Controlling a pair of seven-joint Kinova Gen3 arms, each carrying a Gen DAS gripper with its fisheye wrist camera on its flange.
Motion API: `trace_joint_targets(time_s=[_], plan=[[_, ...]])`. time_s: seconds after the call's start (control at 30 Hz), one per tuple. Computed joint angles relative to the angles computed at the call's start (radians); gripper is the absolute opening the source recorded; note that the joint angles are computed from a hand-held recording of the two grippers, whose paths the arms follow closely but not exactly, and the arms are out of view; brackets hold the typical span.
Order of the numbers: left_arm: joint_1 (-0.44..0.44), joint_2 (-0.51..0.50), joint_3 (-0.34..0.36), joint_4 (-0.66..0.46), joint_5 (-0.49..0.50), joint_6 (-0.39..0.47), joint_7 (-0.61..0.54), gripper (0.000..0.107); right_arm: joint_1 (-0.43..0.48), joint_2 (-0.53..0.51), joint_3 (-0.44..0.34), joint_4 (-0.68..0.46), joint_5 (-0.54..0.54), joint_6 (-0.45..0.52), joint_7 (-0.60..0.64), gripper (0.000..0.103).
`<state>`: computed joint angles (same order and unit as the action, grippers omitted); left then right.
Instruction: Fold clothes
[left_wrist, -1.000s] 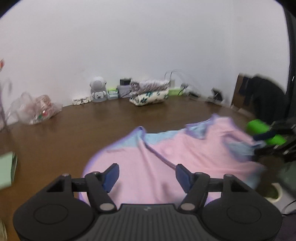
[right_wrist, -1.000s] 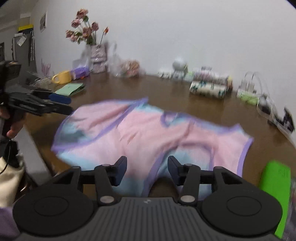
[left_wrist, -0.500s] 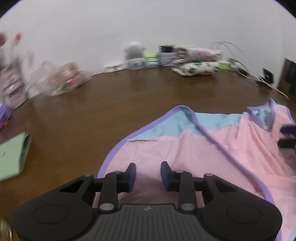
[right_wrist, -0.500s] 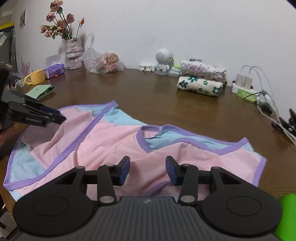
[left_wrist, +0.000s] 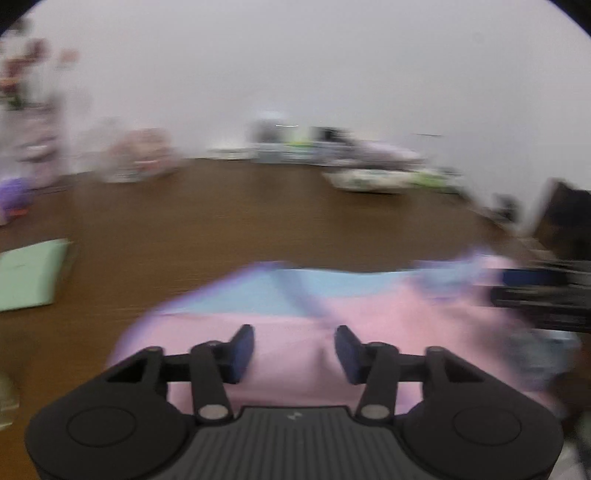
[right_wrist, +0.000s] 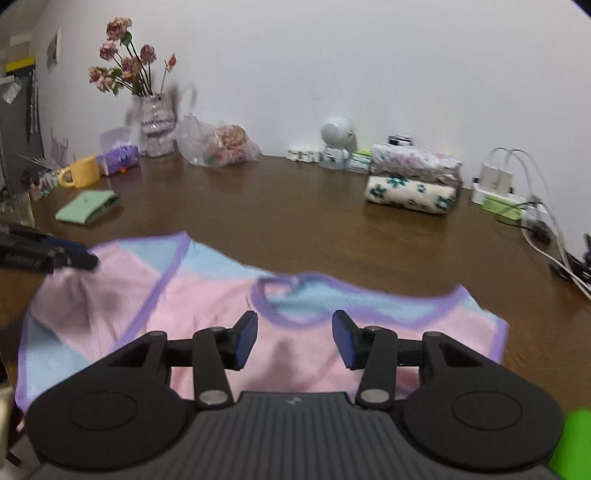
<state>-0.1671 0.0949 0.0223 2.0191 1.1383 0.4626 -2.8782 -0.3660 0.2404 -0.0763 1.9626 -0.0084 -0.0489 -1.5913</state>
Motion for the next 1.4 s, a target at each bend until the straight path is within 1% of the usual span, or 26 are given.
trace_joint_targets(time_s=[0.1, 0.17, 0.2, 0.23, 0.27, 0.3, 0.37, 0.43, 0.5, 0.53, 0.57, 0.6, 0.63, 0.7, 0.77, 0.83, 0.87, 0.9, 0.93, 1.0, 1.1, 1.17, 1.2, 1.23, 1.33, 1.4], plan=[[-0.062, 0.055, 0.105, -0.056, -0.102, 0.122, 0.068, 0.05, 0.122, 0.074, -0.133, -0.122, -0.11, 0.117, 0.11, 0.046], [-0.036, 0.072, 0.091, -0.072, -0.148, 0.159, 0.085, 0.049, 0.141, 0.12, -0.163, -0.181, -0.157, 0.165, 0.158, 0.046], [-0.003, 0.074, 0.057, -0.067, -0.148, 0.156, 0.086, 0.045, 0.124, 0.141, -0.151, -0.21, -0.162, 0.19, 0.158, 0.046], [0.015, 0.074, 0.04, -0.06, -0.146, 0.147, 0.087, 0.032, 0.09, 0.154, -0.121, -0.227, -0.151, 0.203, 0.142, 0.034], [0.014, 0.066, 0.039, -0.041, -0.131, 0.126, 0.075, 0.025, 0.043, 0.163, -0.074, -0.239, -0.123, 0.207, 0.11, 0.006], [0.009, 0.059, 0.039, -0.025, -0.118, 0.109, 0.066, 0.015, -0.003, 0.171, -0.028, -0.246, -0.084, 0.204, 0.07, 0.004], [-0.009, 0.05, 0.027, -0.01, -0.101, 0.115, 0.078, 0.014, -0.078, 0.167, 0.065, -0.232, -0.038, 0.165, -0.012, 0.004], [-0.03, 0.04, 0.015, 0.011, -0.061, 0.126, 0.071, 0.014, -0.142, 0.176, 0.157, -0.232, -0.041, 0.147, -0.093, 0.007], [-0.044, 0.021, -0.009, 0.043, -0.002, 0.151, 0.03, 0.018, -0.19, 0.157, 0.21, -0.2, 0.0, 0.13, -0.169, 0.022], [-0.067, 0.006, -0.01, 0.065, 0.034, 0.186, -0.01, 0.028, -0.194, 0.138, 0.209, -0.168, 0.018, 0.105, -0.188, 0.038], [-0.078, -0.008, -0.02, 0.086, 0.064, 0.217, -0.049, 0.035, -0.18, 0.119, 0.189, -0.136, 0.031, 0.078, -0.196, 0.051], [-0.07, -0.019, -0.028, 0.1, 0.078, 0.232, -0.085, 0.049, -0.154, 0.098, 0.156, -0.1, 0.055, 0.047, -0.212, 0.052], [-0.059, -0.031, -0.037, 0.114, 0.091, 0.242, -0.117, 0.055, -0.117, 0.066, 0.11, -0.054, 0.09, 0.012, -0.236, 0.052], [-0.046, -0.057, -0.025, 0.136, 0.091, 0.235, -0.146, 0.055, -0.037, 0.017, 0.017, 0.018, 0.171, -0.032, -0.28, 0.055], [0.017, -0.072, -0.025, 0.142, 0.037, 0.171, -0.111, 0.05, 0.043, -0.031, -0.069, 0.089, 0.226, -0.073, -0.292, 0.059], [0.042, -0.081, -0.019, 0.158, 0.023, 0.132, -0.097, 0.031, 0.121, -0.077, -0.147, 0.158, 0.273, -0.107, -0.296, 0.06], [0.052, -0.091, -0.02, 0.173, 0.04, 0.109, -0.109, 0.029, 0.167, -0.096, -0.193, 0.188, 0.284, -0.12, -0.298, 0.061], [0.065, -0.096, -0.018, 0.186, 0.059, 0.08, -0.126, 0.019, 0.214, -0.115, -0.239, 0.217, 0.287, -0.133, -0.29, 0.061], [0.078, -0.101, -0.016, 0.196, 0.073, 0.049, -0.136, 0.002, 0.26, -0.133, -0.284, 0.247, 0.297, -0.149, -0.293, 0.061], [0.098, -0.11, -0.017, 0.21, 0.094, -0.014, -0.136, 0.002, 0.337, -0.147, -0.357, 0.283, 0.36, -0.156, -0.345, 0.061], [0.111, -0.133, -0.03, 0.236, 0.142, -0.081, -0.155, 0.002, 0.346, -0.158, -0.351, 0.325, 0.438, -0.173, -0.432, 0.061], [0.122, -0.138, -0.049, 0.25, 0.203, -0.106, -0.182, 0.003, 0.343, -0.154, -0.336, 0.343, 0.466, -0.195, -0.458, 0.061], [0.114, -0.14, -0.046, 0.257, 0.244, -0.115, -0.207, 0.009, 0.333, -0.152, -0.325, 0.351, 0.462, -0.206, -0.45, 0.061], [0.092, -0.142, -0.037, 0.263, 0.275, -0.108, -0.23, 0.023, 0.321, -0.15, -0.312, 0.357, 0.456, -0.214, -0.442, 0.061], [0.086, -0.154, -0.105, 0.281, 0.304, -0.003, -0.314, 0.051, 0.26, -0.156, -0.258, 0.378, 0.421, -0.231, -0.403, 0.061], [0.035, -0.169, -0.118, 0.301, 0.308, 0.078, -0.395, 0.052, 0.261, -0.159, -0.25, 0.395, 0.451, -0.266, -0.408, 0.061]])
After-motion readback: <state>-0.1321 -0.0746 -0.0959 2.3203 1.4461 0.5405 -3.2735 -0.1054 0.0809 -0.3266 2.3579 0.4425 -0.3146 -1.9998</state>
